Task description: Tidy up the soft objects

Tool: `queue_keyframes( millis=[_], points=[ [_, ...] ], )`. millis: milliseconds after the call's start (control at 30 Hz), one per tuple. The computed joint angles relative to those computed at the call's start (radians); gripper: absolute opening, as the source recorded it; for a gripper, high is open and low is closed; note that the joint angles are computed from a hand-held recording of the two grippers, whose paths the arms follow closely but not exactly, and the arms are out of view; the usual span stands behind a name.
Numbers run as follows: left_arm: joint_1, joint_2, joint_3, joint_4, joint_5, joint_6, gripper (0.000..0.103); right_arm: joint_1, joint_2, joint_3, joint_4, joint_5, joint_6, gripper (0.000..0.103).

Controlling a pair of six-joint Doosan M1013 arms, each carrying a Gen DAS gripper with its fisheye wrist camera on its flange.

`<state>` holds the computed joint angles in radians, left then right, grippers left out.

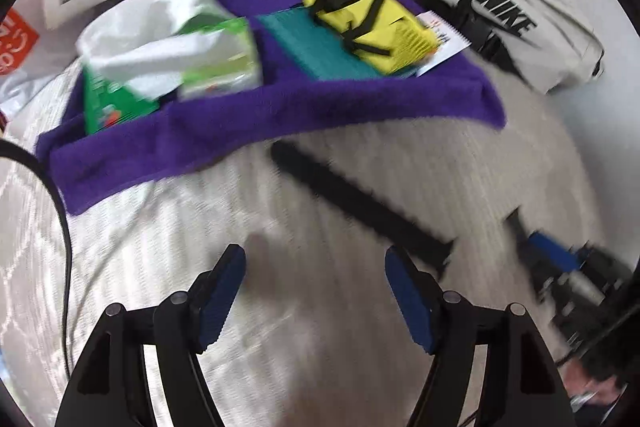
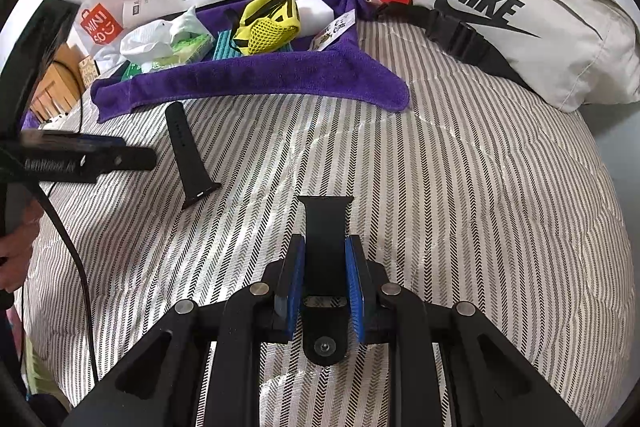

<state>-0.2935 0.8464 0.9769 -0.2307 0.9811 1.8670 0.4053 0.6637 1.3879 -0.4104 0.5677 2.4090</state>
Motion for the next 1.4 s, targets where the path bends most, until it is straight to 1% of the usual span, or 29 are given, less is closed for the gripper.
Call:
queue_keyframes(
  millis=[33, 67, 133, 167, 200, 233, 267, 333, 433, 567, 633, 733, 800, 900, 967, 1000, 1033, 1067, 1100, 1133, 1233, 1400],
  points=[
    [-0.008, 0.006, -0.011, 0.001, -0.004, -0.001, 0.070, -0.001, -0.002, 0.003, 0.000, 0.000, 0.006, 0.021],
    [-0.022, 0.015, -0.025, 0.031, -0.007, -0.017, 0.070, -0.001, -0.005, 0.007, -0.003, 0.000, 0.012, 0.021],
    [-0.038, 0.033, -0.048, 0.067, 0.011, -0.042, 0.071, -0.001, -0.010, 0.014, -0.016, 0.003, 0.035, 0.021],
    [-0.051, 0.030, -0.041, 0.106, -0.013, -0.069, 0.072, -0.001, -0.012, 0.016, -0.018, 0.005, 0.041, 0.021],
    [-0.061, 0.032, -0.042, 0.123, -0.017, -0.079, 0.072, -0.002, -0.014, 0.020, -0.017, 0.004, 0.043, 0.021],
    [-0.068, 0.032, -0.041, 0.147, -0.022, -0.090, 0.074, -0.002, -0.015, 0.023, -0.019, 0.005, 0.047, 0.021],
    [-0.080, 0.029, -0.031, 0.190, -0.043, -0.114, 0.077, -0.002, -0.016, 0.025, -0.020, 0.006, 0.052, 0.021],
    [-0.088, 0.030, -0.027, 0.200, -0.070, -0.121, 0.077, -0.001, -0.015, 0.026, -0.018, 0.007, 0.054, 0.021],
    [-0.081, 0.010, 0.012, 0.173, -0.092, -0.063, 0.079, 0.001, -0.016, 0.027, -0.024, 0.011, 0.056, 0.021],
    [-0.042, -0.022, 0.068, 0.156, -0.109, 0.012, 0.080, 0.002, -0.013, 0.022, -0.027, 0.015, 0.052, 0.021],
    [-0.023, -0.031, 0.081, 0.153, -0.104, 0.016, 0.081, 0.003, -0.011, 0.019, -0.030, 0.017, 0.049, 0.021],
    [-0.001, -0.041, 0.095, 0.176, -0.106, -0.026, 0.080, 0.004, -0.009, 0.016, -0.028, 0.015, 0.043, 0.021],
    [0.014, -0.044, 0.102, 0.132, -0.120, -0.016, 0.079, 0.004, -0.007, 0.014, -0.024, 0.013, 0.038, 0.021],
    [0.009, -0.047, 0.112, 0.124, -0.150, 0.032, 0.076, 0.002, -0.004, 0.009, -0.013, 0.010, 0.031, 0.021],
    [0.009, -0.050, 0.119, 0.092, -0.169, 0.081, 0.068, 0.000, -0.003, 0.007, 0.001, 0.004, 0.023, 0.021],
    [0.007, -0.048, 0.117, 0.084, -0.174, 0.088, 0.065, -0.002, -0.002, 0.005, 0.013, 0.001, 0.014, 0.021],
    [0.007, -0.052, 0.126, 0.071, -0.185, 0.103, 0.057, -0.001, -0.001, 0.002, 0.011, 0.003, 0.016, 0.021],
    [0.005, -0.051, 0.126, 0.054, -0.193, 0.124, 0.041, -0.001, 0.002, -0.002, 0.006, 0.008, 0.016, 0.021],
    [0.002, -0.050, 0.125, 0.044, -0.202, 0.136, 0.029, 0.000, 0.004, -0.006, 0.000, 0.013, 0.017, 0.021],
    [0.000, -0.049, 0.123, 0.043, -0.206, 0.134, 0.021, 0.001, 0.006, -0.010, -0.005, 0.019, 0.018, 0.021],
    [0.007, -0.043, 0.116, 0.020, -0.194, 0.137, 0.021, 0.004, 0.010, -0.018, -0.016, 0.034, 0.008, 0.021],
    [0.002, -0.047, 0.125, 0.051, -0.208, 0.128, 0.021, 0.007, 0.011, -0.024, -0.014, 0.064, -0.008, 0.021]
  ],
)
